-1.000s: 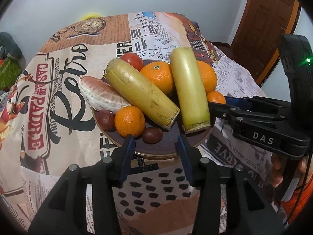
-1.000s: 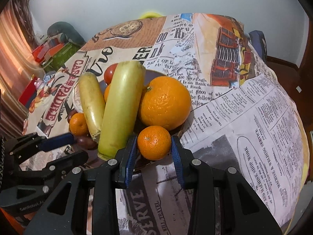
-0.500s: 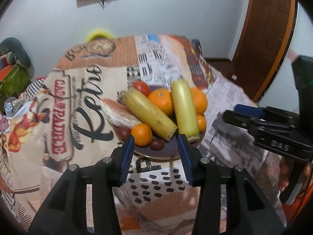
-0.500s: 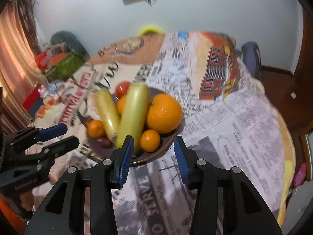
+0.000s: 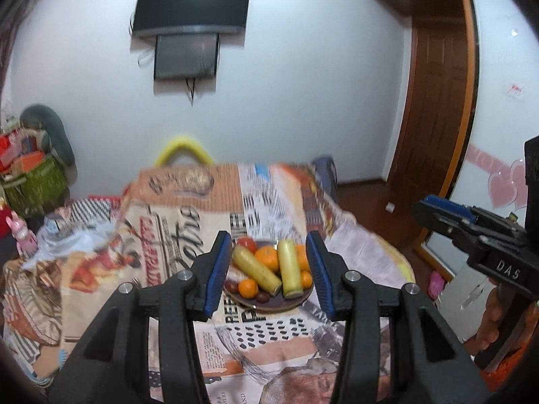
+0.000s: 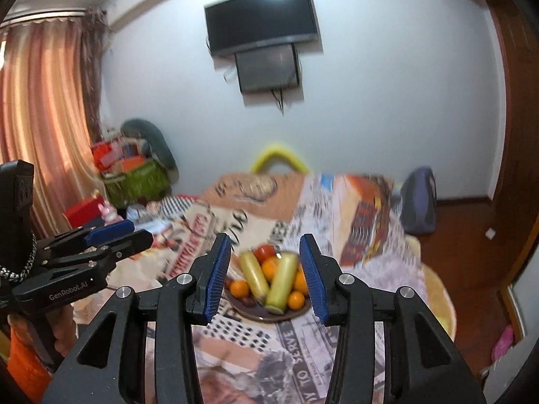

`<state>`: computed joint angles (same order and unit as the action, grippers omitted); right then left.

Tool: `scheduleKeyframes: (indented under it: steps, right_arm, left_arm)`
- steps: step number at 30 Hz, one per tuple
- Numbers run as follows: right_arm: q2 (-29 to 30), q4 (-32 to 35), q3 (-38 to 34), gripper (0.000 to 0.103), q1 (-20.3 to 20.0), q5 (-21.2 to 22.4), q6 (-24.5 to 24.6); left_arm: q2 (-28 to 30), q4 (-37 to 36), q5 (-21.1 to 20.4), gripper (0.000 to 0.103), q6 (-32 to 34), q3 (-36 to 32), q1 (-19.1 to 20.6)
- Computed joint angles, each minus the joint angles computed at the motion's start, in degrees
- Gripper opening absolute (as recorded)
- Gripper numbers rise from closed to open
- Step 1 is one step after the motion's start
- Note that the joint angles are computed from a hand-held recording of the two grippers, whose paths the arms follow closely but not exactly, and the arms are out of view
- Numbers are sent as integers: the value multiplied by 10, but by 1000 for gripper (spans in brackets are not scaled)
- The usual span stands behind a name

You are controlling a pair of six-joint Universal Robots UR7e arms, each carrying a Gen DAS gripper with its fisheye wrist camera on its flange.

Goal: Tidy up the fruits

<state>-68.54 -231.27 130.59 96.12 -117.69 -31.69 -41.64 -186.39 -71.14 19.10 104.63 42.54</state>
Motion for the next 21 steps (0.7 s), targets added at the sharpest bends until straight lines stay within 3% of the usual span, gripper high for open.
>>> scheduleKeyframes:
  steps: [3,9,12,15,19,21]
  right_arm:
    - [5,-31,11,49,18,0,-6]
    - [35,-117,18,70,51,-13,-36]
    - [51,-155,14,80,63,-23,-55]
    - [62,-177,7,84,69,-33,-66]
    - [73,-196,4,90,77,-44,-78]
    - [81,-208,2,94,82,-52,-86]
  left_arm:
    - [-33,-34,-12,49,8,35,-11]
    - [-71,-114,-2,67,27,93,-33]
    - [-80,-133,3,69,34,108,-38]
    - [-81,-141,4,70,35,115,-40]
    - [-82,-159,6,91,34,123,-39]
    - [-83,-168,8,92,37,128,-39]
